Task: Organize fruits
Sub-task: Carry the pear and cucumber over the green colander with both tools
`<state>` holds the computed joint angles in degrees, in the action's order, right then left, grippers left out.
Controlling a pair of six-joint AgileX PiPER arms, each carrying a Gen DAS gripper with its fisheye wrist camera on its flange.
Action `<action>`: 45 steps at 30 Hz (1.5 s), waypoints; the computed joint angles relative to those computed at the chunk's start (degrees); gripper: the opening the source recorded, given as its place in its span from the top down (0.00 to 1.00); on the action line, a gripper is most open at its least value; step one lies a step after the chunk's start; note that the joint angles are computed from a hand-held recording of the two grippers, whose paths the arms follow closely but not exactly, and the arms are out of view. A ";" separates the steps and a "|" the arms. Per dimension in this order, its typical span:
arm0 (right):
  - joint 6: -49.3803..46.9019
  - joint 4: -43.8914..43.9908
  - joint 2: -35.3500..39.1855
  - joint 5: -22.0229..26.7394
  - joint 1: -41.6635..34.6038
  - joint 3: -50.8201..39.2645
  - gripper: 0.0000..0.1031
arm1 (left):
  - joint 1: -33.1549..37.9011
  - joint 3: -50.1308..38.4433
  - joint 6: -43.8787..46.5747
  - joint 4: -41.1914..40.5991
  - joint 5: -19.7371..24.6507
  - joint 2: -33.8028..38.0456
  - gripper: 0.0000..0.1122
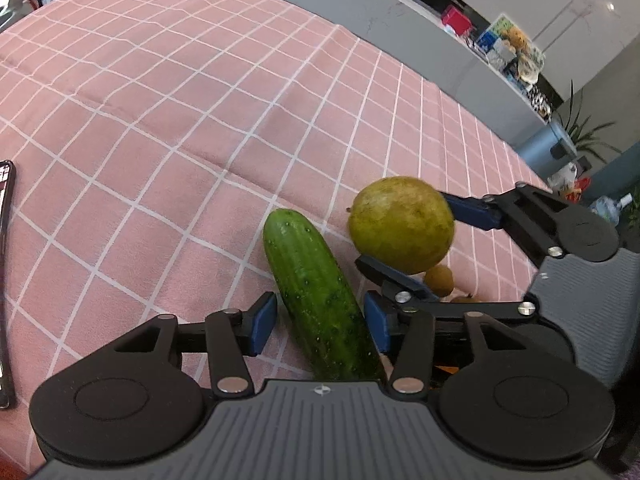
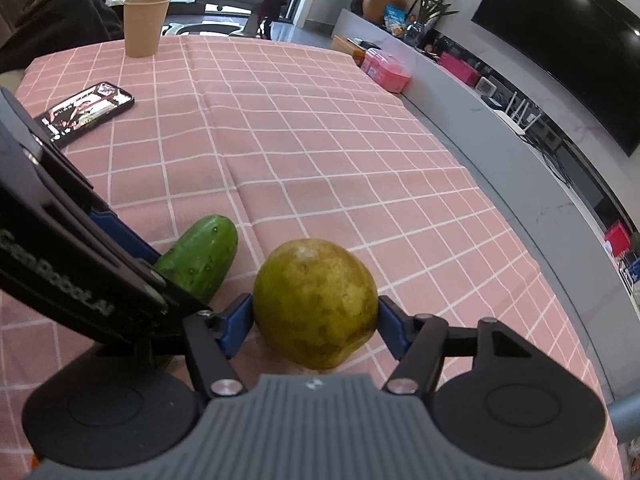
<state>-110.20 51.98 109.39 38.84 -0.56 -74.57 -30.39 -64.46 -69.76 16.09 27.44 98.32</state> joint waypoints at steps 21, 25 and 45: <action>-1.77 0.65 -12.94 10.84 -16.94 3.49 0.39 | -9.81 -5.32 -12.82 17.18 8.89 -2.77 0.62; -2.11 0.82 -14.29 13.62 -21.47 2.54 0.39 | -14.02 -8.88 -14.32 21.72 13.43 -3.92 0.62; 8.41 -15.33 -5.50 21.73 -37.22 -17.68 0.39 | -15.69 -55.24 27.00 -8.83 16.15 22.35 0.63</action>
